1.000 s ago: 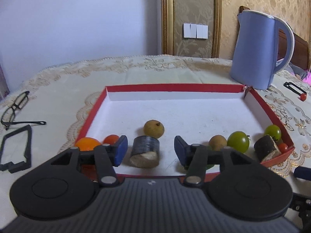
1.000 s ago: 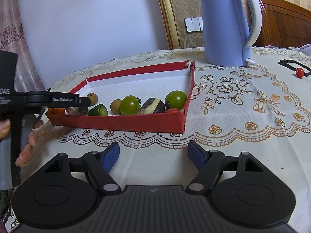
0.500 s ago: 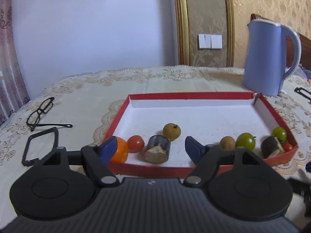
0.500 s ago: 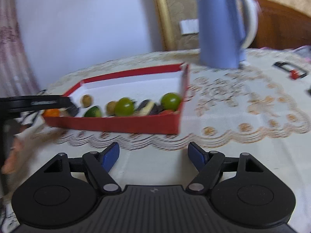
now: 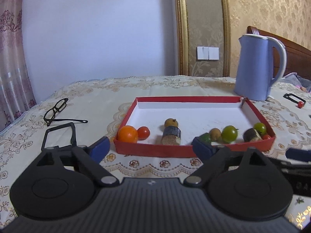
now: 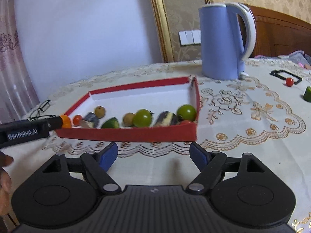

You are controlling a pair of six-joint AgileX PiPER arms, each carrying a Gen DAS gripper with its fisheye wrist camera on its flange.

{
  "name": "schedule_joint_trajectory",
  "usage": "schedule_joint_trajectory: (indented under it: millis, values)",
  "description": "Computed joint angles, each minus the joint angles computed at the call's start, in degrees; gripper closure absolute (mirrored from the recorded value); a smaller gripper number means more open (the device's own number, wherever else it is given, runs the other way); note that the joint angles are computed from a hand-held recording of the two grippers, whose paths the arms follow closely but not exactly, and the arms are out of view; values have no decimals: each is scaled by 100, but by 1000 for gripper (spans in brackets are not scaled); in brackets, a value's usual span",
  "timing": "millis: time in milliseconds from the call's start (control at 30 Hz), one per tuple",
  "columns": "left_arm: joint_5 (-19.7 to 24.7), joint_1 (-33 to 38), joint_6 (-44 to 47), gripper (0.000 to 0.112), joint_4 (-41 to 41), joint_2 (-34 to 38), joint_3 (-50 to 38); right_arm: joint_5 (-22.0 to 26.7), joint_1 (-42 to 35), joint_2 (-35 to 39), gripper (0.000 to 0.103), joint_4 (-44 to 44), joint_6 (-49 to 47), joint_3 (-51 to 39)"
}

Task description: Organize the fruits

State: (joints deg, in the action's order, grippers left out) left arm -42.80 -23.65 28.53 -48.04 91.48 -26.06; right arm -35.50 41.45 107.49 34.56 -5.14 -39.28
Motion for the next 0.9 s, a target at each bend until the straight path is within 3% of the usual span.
schedule_joint_trajectory:
  millis: [167, 333, 500, 633, 800, 900]
  values:
    - [-437, -610, 156, 9, -560, -294, 413, -172, 469, -101, 18, 1194, -998, -85]
    - [-548, -1070, 194, 9, -1040, -691, 740, -350, 754, -173, 18, 1790, -1356, -90]
    - [-1056, -1589, 341, 9, -1607, -649, 917, -831, 1264, -54, 18, 2853, -2240, -245]
    - [-1084, -1680, 355, 9, -1751, -794, 1019, -984, 1428, -22, 18, 3057, -2356, -250]
    - [-1831, -2335, 489, 9, -2380, -655, 1051, -1526, 1764, 7, 18, 3476, -2538, -269]
    - [-1983, -2491, 586, 9, -2605, -651, 1019, -1750, 1868, 2, 18, 3543, -2549, -247]
